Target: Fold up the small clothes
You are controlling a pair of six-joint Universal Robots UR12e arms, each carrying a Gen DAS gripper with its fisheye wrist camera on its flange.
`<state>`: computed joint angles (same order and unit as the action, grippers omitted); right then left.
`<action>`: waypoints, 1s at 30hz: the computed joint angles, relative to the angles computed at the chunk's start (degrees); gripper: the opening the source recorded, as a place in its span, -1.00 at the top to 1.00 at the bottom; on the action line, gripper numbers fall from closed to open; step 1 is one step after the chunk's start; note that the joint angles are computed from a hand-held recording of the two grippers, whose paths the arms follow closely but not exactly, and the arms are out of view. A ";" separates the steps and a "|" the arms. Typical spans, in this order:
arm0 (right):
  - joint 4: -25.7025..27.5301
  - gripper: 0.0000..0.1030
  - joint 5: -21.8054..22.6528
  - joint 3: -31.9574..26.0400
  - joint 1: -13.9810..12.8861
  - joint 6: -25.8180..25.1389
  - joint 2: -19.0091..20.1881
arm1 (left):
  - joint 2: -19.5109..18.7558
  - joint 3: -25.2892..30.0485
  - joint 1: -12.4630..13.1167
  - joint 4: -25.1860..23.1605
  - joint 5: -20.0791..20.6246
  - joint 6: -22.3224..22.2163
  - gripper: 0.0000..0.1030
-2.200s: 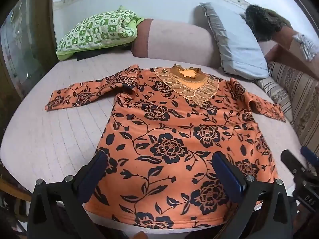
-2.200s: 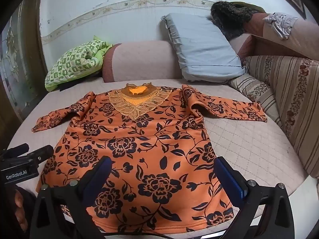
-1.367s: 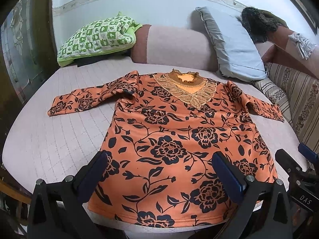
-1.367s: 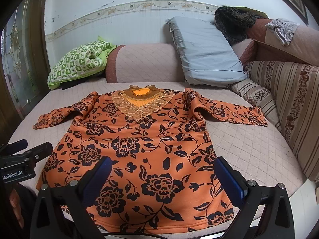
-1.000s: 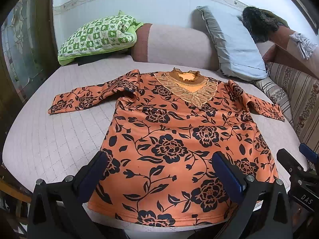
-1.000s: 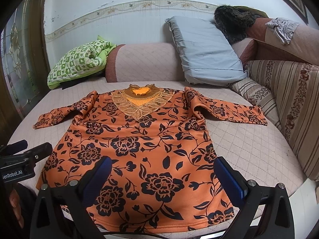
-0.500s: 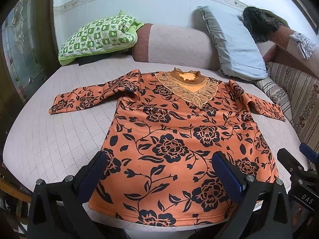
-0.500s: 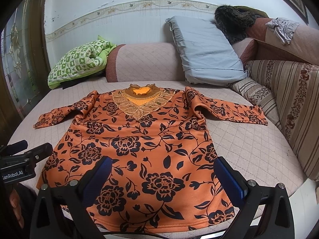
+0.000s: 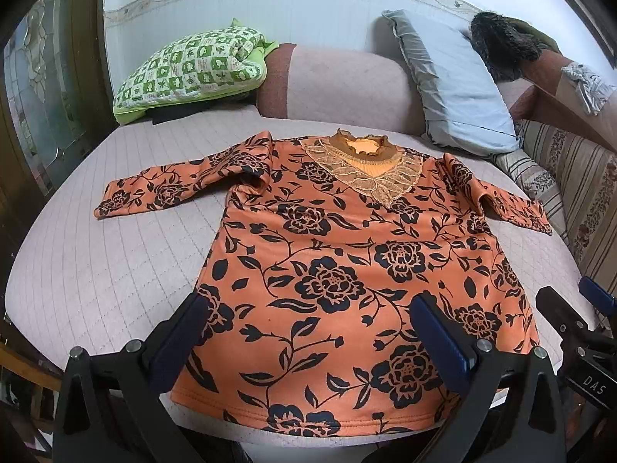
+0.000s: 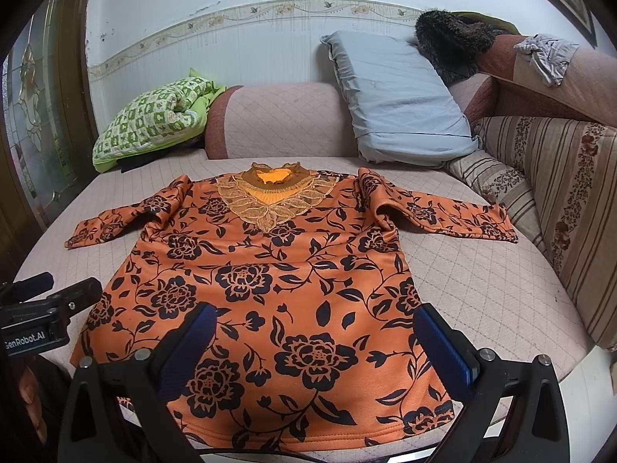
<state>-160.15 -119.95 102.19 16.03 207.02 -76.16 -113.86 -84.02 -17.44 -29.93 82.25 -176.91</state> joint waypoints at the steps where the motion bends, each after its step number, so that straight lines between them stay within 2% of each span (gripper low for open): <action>1: -0.07 -1.00 0.07 0.03 0.00 0.04 0.00 | -0.02 0.04 0.00 -0.07 -0.02 0.02 -1.00; 20: 0.64 -1.00 -0.50 -0.31 0.07 0.19 0.19 | -0.11 0.01 -0.08 0.04 0.47 -0.02 -1.00; 26: 0.56 -1.00 0.14 -0.08 -0.12 0.21 -0.02 | -0.11 0.10 0.63 -1.59 -0.40 -0.88 -1.00; 27: 0.65 -1.00 1.85 0.17 -0.52 0.03 -0.34 | -0.14 0.15 1.21 -2.63 -0.88 -1.73 -1.00; 29: 0.18 -1.00 8.57 2.00 -2.71 1.13 -1.93 | -0.30 0.28 2.75 -5.81 -1.32 -4.87 -1.00; 30: 0.04 -1.00 14.34 3.86 -5.09 3.62 -3.52 | -0.34 0.23 3.55 -7.21 -1.80 -6.28 -1.00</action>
<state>-160.10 -105.61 106.06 10.94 210.64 -79.69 -114.20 -83.79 -13.89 -37.14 80.45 -183.18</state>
